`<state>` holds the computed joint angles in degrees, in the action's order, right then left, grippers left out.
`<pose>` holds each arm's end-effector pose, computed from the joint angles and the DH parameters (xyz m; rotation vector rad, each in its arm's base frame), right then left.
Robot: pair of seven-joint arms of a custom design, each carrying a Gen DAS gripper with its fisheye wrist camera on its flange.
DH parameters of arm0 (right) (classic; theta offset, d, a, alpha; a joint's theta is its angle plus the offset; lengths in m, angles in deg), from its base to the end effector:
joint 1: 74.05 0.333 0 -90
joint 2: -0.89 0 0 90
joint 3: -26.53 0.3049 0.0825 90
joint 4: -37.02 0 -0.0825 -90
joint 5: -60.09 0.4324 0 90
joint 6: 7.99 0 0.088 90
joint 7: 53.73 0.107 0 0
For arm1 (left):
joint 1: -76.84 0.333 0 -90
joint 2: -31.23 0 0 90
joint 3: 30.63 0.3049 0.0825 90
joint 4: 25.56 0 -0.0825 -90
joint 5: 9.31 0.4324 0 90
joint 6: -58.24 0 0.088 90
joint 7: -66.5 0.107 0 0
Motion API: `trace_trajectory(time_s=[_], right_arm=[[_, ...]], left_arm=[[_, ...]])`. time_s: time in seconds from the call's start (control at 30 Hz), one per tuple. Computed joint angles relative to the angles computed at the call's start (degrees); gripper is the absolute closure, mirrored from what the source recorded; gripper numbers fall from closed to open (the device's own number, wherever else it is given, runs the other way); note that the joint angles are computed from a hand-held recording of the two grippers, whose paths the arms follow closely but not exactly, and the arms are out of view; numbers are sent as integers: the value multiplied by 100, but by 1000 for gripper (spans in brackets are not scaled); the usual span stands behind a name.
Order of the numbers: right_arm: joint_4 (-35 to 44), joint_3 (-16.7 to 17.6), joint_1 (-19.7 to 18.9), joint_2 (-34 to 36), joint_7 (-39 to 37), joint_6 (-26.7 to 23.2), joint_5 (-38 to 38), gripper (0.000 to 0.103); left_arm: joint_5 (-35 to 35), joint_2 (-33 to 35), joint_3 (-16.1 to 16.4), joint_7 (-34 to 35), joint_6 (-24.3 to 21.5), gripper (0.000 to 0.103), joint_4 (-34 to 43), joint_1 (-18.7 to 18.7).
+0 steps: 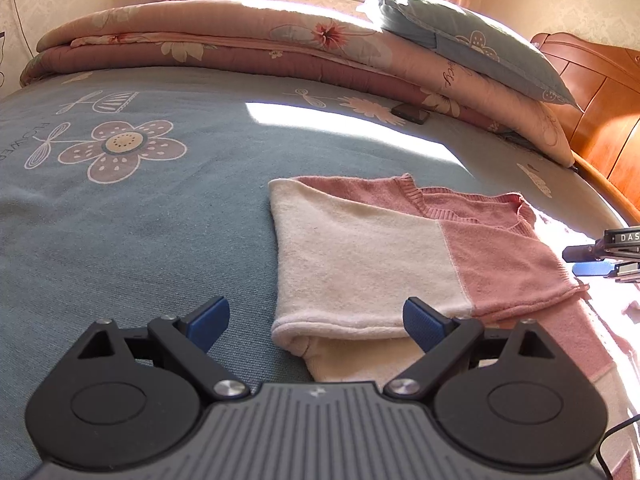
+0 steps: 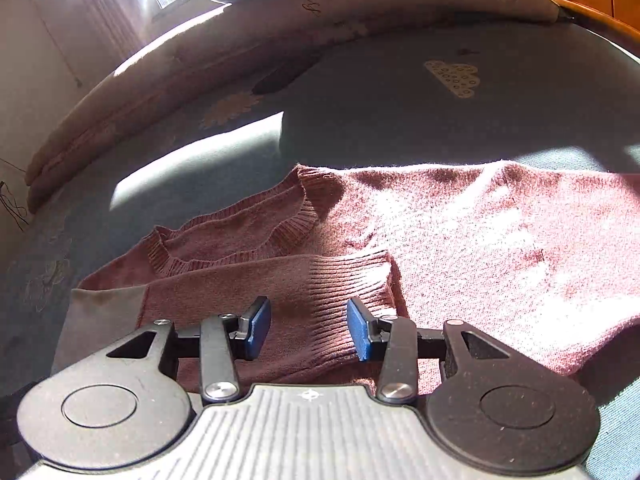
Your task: Fold clothes
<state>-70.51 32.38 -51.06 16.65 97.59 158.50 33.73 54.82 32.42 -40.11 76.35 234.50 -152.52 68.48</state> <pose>0.6051 0.3583 0.4143 -1.5302 1.8257 -0.3063 0.5395 -0.2498 0.3925 -1.7672 1.7703 -1.0022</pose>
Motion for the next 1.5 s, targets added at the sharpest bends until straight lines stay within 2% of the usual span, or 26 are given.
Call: trace_trajectory(time_s=[0.07, 0.1, 0.17, 0.23, 0.27, 0.3, 0.37, 0.43, 0.57, 0.67, 0.73, 0.87, 1.03, 1.07, 1.17, 1.27, 1.33, 1.43, 1.5], right_arm=[[0, 226, -170, 32, -432, 40, 319, 52], [29, 256, -175, 55, -562, -40, 368, 48], [22, 197, -112, 43, -628, -200, 340, 47], [44, -168, 229, -47, 0, -481, -242, 47], [119, -326, 416, -98, 388, -819, -644, 47], [167, -351, 482, -138, 575, -1036, -883, 46], [161, -183, 379, -177, 404, -914, -837, 45], [232, 52, 291, -135, -44, -714, -570, 41], [613, 548, 239, 147, -1338, -641, 147, 38], [886, 1004, 161, 386, -2603, -848, 943, 37], [1215, 1078, 305, 626, -3035, -1134, 1169, 37], [1498, 682, 815, 834, -2780, -1648, 922, 37], [1029, 532, 1127, 480, -2616, -1889, 434, 30], [1024, 516, 1184, 451, -2622, -1914, 299, 30], [1150, 379, 1391, 534, -2440, -1525, -318, 30], [1825, 307, 1529, 1054, -2390, -1329, -594, 30], [2513, 199, 1719, 1561, -2395, -1549, -709, 30], [3342, -141, 2197, 2152, -2264, -2182, -1143, 30], [3436, -250, 2380, 2259, -2135, -2191, -1329, 30]], left_arm=[[-35, 8, -11, 61, 13, 10, 6, -9], [-23, 8, -21, 71, -53, 9, 17, -23], [-191, -1, -74, 268, -348, 9, 35, -75], [-326, -4, -106, 446, -572, 9, 58, -115], [-361, -6, -113, 499, -645, 9, 67, -130], [-416, -14, -111, 527, -650, 9, 59, -132], [-487, -32, -105, 541, -659, 9, 42, -132], [-460, -66, -102, 456, -743, 9, 31, -128], [-459, -155, -89, 302, -863, 9, -27, -80], [-548, -215, -77, 207, -863, 9, -93, -19], [-599, -243, -84, 165, -882, 9, -119, 11], [-636, -288, -113, 196, -953, 9, -143, 37], [-456, -338, -145, 94, -1045, 9, -133, 52], [-445, -348, -140, 77, -1019, 9, -142, 62], [-420, -409, -152, 60, -1105, 9, -180, 76], [-284, -484, -159, -73, -1186, 9, -225, 120], [-275, -518, -145, -155, -1162, 9, -260, 163], [-256, -549, -128, -290, -1111, 9, -296, 230], [-251, -563, -118, -372, -1077, 9, -314, 273]])
